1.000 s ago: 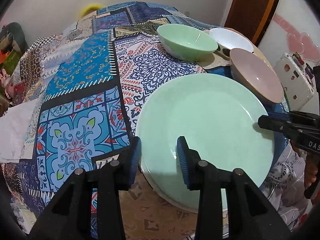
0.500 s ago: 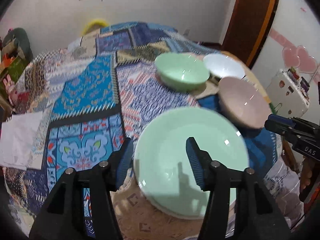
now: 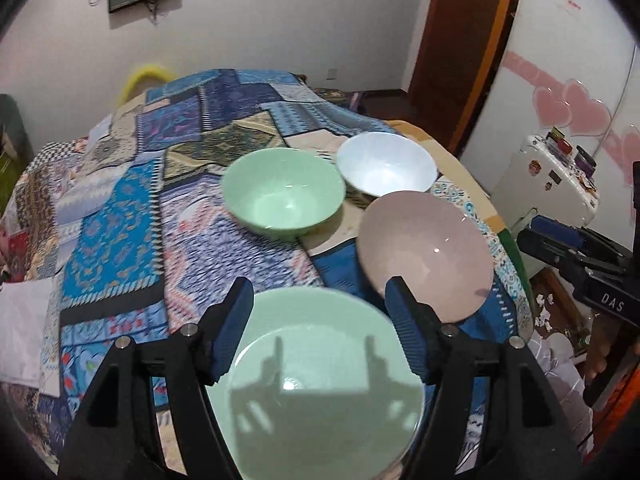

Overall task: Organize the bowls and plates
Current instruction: 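Grip the pink bowl rim with the left tool while the right tool grips it too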

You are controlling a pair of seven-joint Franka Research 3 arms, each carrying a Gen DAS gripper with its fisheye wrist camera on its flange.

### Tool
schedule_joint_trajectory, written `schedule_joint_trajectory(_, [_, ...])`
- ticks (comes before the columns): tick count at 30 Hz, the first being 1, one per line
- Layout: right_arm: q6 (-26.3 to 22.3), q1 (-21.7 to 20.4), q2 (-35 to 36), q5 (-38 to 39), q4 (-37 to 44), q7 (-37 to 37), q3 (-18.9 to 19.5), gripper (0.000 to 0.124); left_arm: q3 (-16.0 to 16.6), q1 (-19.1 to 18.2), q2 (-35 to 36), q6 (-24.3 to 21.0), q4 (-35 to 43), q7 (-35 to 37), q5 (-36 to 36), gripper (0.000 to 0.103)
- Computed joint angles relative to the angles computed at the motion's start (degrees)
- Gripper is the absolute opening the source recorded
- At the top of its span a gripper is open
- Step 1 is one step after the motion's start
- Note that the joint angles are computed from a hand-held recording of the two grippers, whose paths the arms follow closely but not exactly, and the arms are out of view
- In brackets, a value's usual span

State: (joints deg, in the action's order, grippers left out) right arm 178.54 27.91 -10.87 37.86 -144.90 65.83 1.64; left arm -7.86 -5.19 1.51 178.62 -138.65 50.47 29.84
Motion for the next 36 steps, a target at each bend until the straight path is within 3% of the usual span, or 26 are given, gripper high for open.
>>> schedule_joint_trajectory(2, [0.49,1.23,0.85,1.73,0.54,-1.93,-1.35,0.057,-1.55,0.21,2.34,-0.59,2.14,4.94,-5.40,0.068])
schedule_joint_trajectory(7, [-0.50,3.36,5.00,11.37,3.81,-10.08,-3.90,0.058,-2.07,-0.94,8.29,-3.03,8.07,8.40,-8.21,0.068])
schedule_joint_trajectory(11, [-2.61,0.73,8.11,14.60,6.01,-11.94,-2.22,0.058,-6.00,1.79,13.14,-5.51,12.35,15.40,-15.27,0.068])
schedule_joint_trajectory(19, [-6.96,-5.28,11.81,19.15,8.46,-14.58,2.45,0.058,-6.49,1.55,19.78,-8.43,18.38,19.85,-19.40,0.068])
schedule_joint_trajectory(26, [-8.60,-7.60,12.65,21.14,8.53,-14.99,4.82,0.045,-8.14,2.44,22.97,-10.14,21.05,23.65,-22.23,0.049])
schedule_joint_trajectory(30, [-10.43,-8.23,12.77,22.80,8.89,-16.21,5.13,0.032,-9.93,3.83,23.99,-11.85,21.98,26.24,-24.58,0.035])
schedule_joint_trajectory(36, [-11.31,-8.39,12.78,24.32,8.81,-16.61,5.24,0.022,-11.81,5.17,24.47,-12.45,22.26,29.56,-28.48,0.022])
